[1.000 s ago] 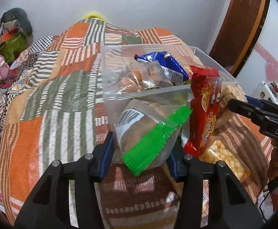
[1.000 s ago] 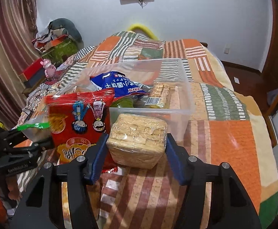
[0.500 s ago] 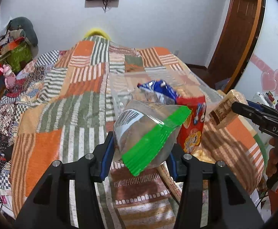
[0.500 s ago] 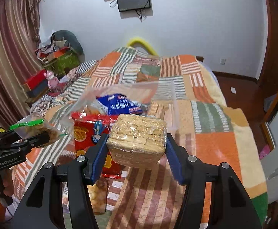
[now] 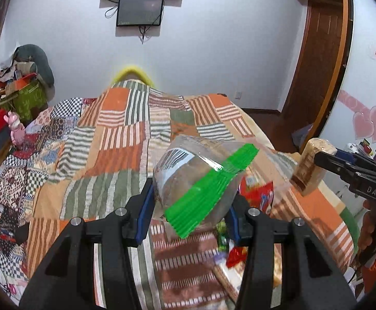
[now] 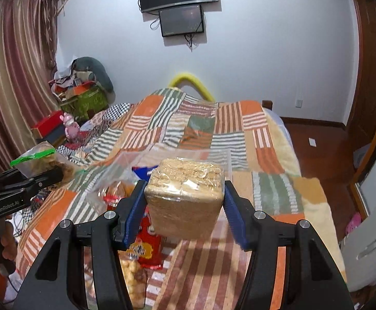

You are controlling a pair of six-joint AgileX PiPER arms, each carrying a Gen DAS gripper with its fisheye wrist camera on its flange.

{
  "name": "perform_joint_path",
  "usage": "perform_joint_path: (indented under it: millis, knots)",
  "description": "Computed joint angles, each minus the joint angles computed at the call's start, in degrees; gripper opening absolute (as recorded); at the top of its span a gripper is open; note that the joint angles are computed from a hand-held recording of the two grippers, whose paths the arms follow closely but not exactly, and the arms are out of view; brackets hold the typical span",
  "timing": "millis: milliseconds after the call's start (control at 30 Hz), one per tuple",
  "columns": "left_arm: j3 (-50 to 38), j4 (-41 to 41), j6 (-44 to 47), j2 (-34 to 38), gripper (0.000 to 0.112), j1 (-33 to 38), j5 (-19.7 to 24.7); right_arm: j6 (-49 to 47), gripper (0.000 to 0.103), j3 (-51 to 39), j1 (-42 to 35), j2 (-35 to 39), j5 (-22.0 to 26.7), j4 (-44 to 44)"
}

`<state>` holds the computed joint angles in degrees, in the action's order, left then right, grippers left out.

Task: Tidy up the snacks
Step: 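Lower the bread loaf into the box with the right tool while the left tool drops the green-clip bag in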

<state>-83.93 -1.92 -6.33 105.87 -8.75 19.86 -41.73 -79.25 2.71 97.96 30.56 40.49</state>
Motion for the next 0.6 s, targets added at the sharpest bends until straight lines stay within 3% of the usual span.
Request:
perform_joint_path:
  millis: [600]
  knots:
    - [-30.3, 10.5, -9.3, 21.9, 0.048, -0.7, 10.5, 8.7, 0.053, -12.9, 2.7, 12.6, 0.3, -8.2]
